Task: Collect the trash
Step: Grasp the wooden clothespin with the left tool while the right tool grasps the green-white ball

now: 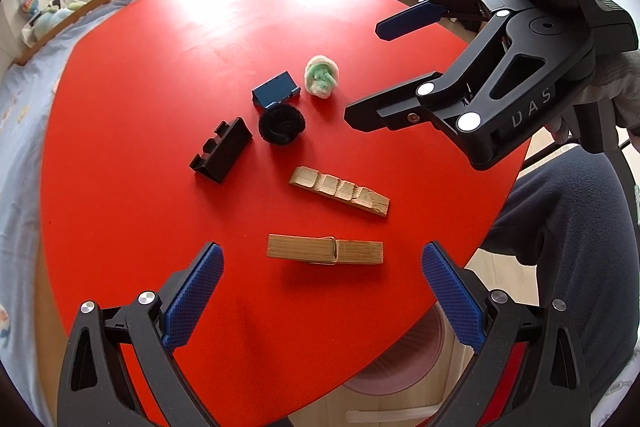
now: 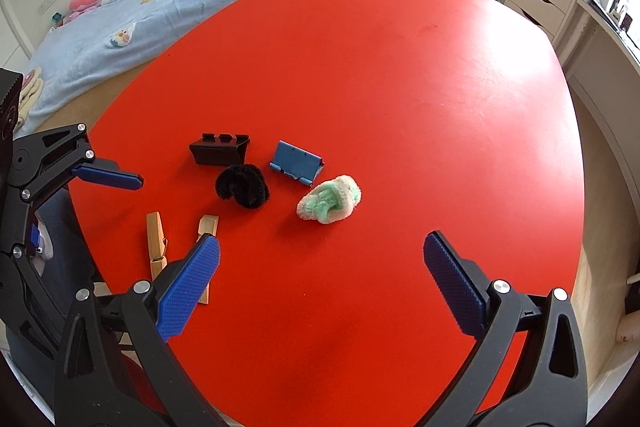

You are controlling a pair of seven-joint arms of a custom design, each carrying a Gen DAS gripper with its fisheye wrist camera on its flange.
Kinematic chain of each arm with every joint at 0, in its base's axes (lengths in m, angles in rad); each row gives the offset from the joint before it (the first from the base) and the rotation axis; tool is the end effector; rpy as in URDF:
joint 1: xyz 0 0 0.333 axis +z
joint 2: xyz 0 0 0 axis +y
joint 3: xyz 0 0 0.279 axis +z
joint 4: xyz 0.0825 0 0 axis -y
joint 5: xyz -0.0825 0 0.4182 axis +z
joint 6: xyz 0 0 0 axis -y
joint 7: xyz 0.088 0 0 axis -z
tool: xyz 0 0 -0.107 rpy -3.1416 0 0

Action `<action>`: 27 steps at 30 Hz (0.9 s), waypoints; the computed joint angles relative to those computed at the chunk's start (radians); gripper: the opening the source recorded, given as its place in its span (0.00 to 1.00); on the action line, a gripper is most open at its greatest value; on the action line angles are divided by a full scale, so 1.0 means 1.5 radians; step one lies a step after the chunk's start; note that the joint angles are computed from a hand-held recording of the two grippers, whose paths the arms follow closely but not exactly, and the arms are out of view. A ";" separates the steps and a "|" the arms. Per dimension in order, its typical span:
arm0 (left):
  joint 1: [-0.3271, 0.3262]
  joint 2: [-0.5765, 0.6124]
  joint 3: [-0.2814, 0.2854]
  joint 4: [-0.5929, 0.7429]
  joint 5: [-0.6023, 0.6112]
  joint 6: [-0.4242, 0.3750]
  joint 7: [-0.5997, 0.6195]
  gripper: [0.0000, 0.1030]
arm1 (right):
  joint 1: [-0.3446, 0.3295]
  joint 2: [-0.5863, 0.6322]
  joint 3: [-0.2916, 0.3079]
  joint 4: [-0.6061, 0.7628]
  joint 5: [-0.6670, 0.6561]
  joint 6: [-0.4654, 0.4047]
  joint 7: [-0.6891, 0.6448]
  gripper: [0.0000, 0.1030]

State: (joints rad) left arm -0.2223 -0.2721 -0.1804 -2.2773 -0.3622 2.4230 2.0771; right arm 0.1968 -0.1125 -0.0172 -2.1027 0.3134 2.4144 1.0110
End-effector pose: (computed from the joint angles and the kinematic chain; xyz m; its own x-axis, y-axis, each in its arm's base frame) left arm 0.4981 -0.2165 0.4584 -0.6461 -0.7608 0.0613 -0.6958 0.5540 -0.4572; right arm 0.5808 0.1069 0.4635 0.5297 -0.8473 -0.0395 -0.7578 -0.4518 -0.4707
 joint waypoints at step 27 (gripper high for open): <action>-0.003 -0.006 0.000 -0.018 0.009 0.029 0.000 0.57 | -0.005 0.047 0.019 0.025 -0.022 0.030 0.019 0.28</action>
